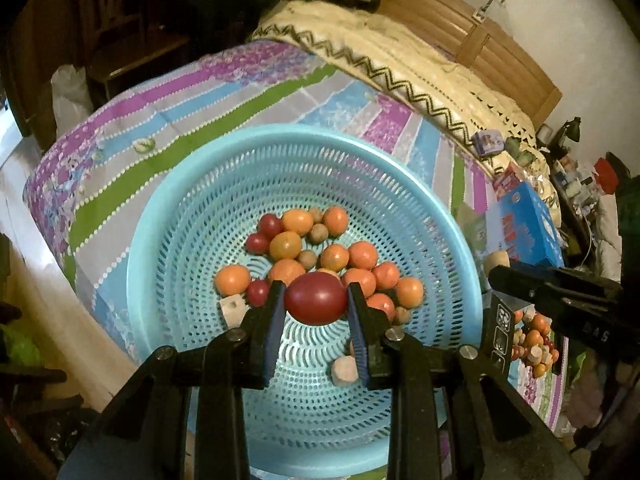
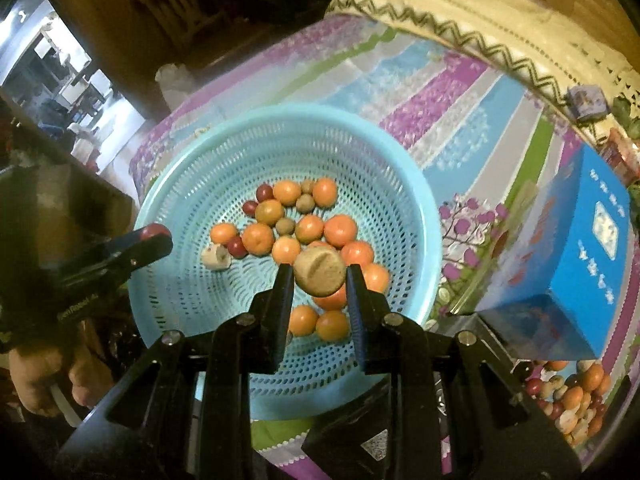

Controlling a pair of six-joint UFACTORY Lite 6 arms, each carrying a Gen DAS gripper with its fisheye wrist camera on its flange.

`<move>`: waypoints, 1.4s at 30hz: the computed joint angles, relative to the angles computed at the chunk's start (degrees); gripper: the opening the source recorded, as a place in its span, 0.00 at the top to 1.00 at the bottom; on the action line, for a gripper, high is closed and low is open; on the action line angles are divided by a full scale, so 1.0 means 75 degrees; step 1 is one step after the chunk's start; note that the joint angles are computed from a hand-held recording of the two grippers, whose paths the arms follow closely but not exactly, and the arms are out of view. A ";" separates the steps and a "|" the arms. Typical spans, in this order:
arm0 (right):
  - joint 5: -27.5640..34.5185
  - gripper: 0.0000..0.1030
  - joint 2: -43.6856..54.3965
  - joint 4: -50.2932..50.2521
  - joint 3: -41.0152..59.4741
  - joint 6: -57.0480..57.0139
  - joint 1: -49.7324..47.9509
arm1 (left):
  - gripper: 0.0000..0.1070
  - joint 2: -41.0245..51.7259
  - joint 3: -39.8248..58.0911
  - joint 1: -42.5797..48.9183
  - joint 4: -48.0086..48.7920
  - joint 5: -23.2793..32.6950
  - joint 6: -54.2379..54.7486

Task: Organize fruits
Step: 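Carry the plum and brown fruit in both tools over the blue basket, then hold the red plum and brown fruit low over the basket with both tools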

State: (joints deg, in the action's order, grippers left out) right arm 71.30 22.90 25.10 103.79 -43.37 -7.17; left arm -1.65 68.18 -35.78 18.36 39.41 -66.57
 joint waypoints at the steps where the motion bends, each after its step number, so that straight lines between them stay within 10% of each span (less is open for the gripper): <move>1: 0.0008 0.74 0.0007 -0.0022 -0.0034 0.0014 -0.0007 | 0.71 0.0003 -0.0053 0.0068 -0.0058 -0.0024 0.0073; 42: 0.0401 0.74 0.0792 -0.0657 0.0382 0.0229 0.0252 | 0.71 0.1133 0.0137 0.0668 -0.2002 -0.0390 0.2234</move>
State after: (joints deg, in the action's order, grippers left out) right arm 74.30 28.83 20.17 106.65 -41.65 -5.28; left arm 6.85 69.20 -30.77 3.35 36.49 -49.81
